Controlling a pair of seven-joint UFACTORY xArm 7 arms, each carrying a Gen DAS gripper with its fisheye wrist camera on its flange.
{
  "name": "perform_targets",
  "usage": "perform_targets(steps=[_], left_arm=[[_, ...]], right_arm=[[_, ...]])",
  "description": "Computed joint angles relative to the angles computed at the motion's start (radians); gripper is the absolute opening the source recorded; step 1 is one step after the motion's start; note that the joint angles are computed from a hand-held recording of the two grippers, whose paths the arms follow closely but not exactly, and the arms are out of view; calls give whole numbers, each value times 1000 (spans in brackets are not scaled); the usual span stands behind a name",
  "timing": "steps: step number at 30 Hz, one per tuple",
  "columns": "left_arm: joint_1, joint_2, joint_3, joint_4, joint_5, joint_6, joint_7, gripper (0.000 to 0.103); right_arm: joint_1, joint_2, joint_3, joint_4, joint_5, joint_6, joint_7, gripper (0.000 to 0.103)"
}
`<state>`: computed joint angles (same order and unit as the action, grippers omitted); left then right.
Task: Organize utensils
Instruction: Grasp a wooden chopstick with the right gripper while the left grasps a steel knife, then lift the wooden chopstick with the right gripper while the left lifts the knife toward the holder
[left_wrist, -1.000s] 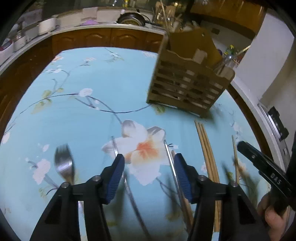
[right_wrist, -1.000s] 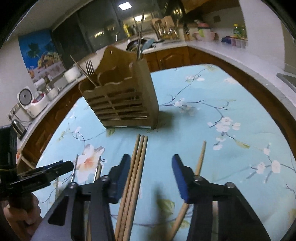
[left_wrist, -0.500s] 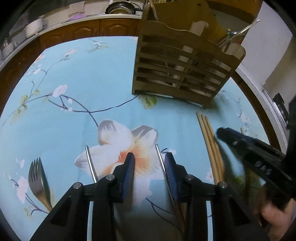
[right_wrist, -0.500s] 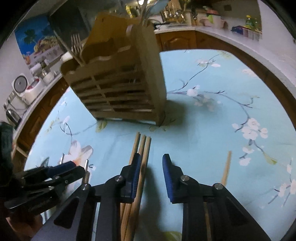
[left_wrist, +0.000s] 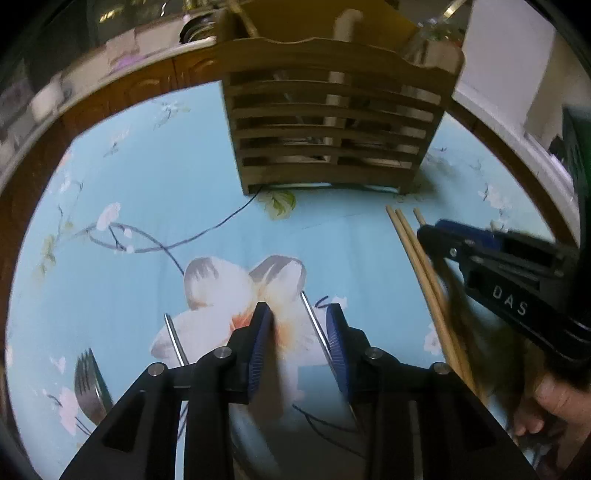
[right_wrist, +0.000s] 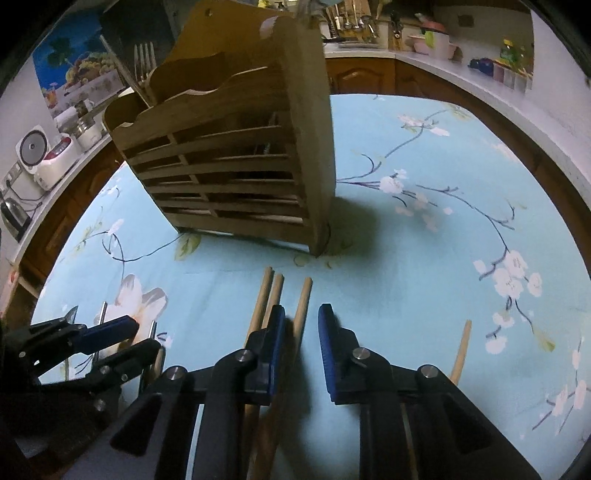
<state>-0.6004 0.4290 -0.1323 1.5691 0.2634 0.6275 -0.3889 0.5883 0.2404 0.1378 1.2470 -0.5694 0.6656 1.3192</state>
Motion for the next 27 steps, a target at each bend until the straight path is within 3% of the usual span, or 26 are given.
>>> perform_targets(steps=[2, 4, 7, 9, 16, 21, 27], left_arm=[[-11, -2, 6, -8, 25, -13, -3, 23], [-10, -1, -1, -10, 23, -23, 11, 9], [-17, 0, 2, -14, 32, -34, 12, 5], [12, -7, -25, -31, -27, -52, 40, 3], [99, -131, -73, -187, -196, -180, 120, 2], [170, -262, -122, -302, -386, -254, 246, 2], [177, -411, -118, -404, -544, -307, 370, 2]], right_arm=[[0, 4, 0, 5, -3, 4, -11, 17], [8, 12, -1, 19, -13, 30, -19, 13], [5, 2, -3, 4, -10, 16, -6, 7], [-1, -15, -3, -18, -5, -6, 11, 6], [-18, -150, 20, -123, -91, -75, 163, 5], [-54, -250, 70, -160, -171, -73, 256, 5], [-95, -329, 141, -159, -240, -44, 325, 5]])
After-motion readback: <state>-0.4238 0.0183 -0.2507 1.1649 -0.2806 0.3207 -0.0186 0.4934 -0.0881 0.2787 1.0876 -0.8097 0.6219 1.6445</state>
